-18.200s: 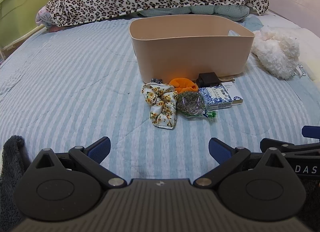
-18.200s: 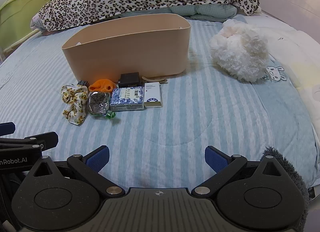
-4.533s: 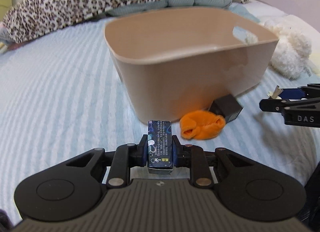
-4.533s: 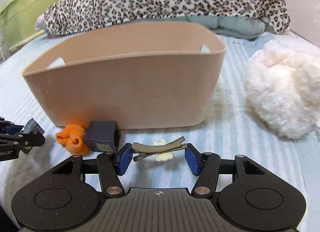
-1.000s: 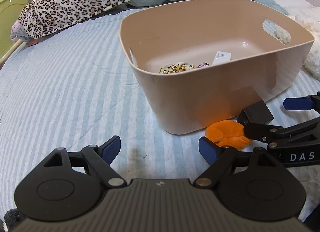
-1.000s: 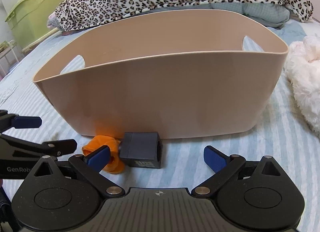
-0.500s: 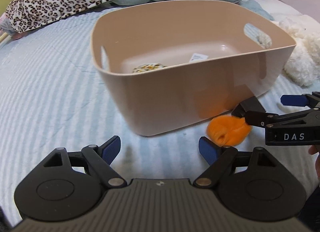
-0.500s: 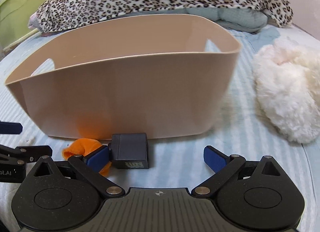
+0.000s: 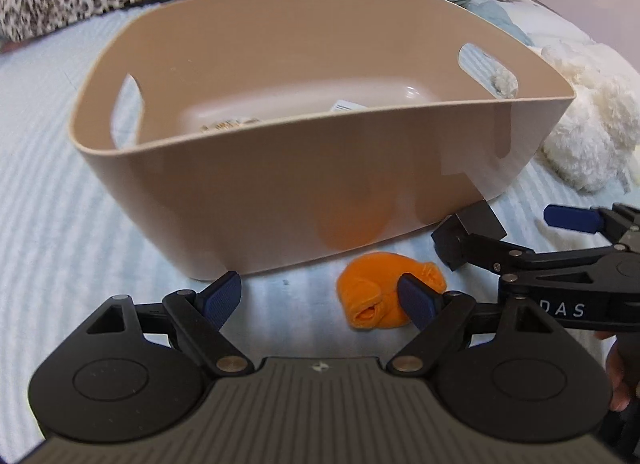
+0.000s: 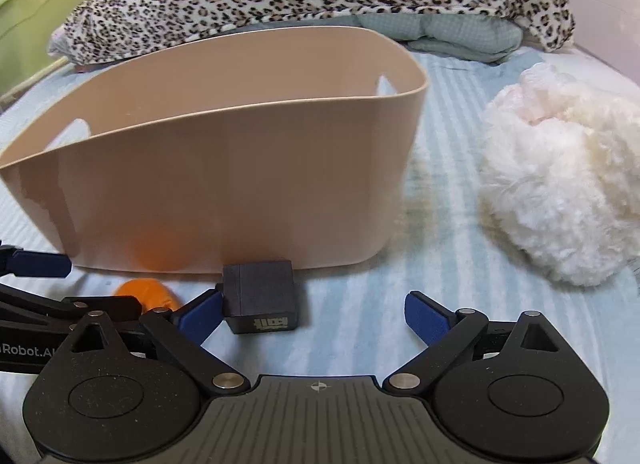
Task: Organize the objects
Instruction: 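Grasp the black charger with the right gripper while the left grasps the orange cloth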
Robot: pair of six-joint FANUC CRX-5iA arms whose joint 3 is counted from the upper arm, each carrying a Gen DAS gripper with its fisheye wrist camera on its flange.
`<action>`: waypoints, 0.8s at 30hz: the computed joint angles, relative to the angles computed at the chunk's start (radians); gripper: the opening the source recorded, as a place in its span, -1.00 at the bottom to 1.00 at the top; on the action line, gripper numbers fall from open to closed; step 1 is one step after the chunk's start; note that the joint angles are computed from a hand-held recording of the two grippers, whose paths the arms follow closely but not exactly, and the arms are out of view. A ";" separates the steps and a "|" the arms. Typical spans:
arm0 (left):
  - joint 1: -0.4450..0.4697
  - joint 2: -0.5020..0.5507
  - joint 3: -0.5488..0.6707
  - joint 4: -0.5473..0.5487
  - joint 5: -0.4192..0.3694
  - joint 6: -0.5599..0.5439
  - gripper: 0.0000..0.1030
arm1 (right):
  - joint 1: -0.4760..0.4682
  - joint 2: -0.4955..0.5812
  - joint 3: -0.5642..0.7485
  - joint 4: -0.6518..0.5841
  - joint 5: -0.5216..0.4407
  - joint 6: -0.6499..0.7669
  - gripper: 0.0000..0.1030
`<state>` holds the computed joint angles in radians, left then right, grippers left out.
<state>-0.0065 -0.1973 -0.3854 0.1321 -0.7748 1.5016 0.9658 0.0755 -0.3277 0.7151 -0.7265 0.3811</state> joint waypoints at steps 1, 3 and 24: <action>-0.002 0.004 -0.002 0.011 0.003 -0.001 0.67 | -0.003 0.000 0.002 -0.004 -0.003 0.000 0.91; -0.013 0.016 0.005 0.006 0.002 0.013 0.67 | -0.012 -0.004 0.002 -0.018 -0.004 0.006 0.91; -0.038 0.027 0.033 -0.008 -0.039 -0.050 -0.87 | -0.006 0.018 0.042 -0.095 0.005 0.155 -0.18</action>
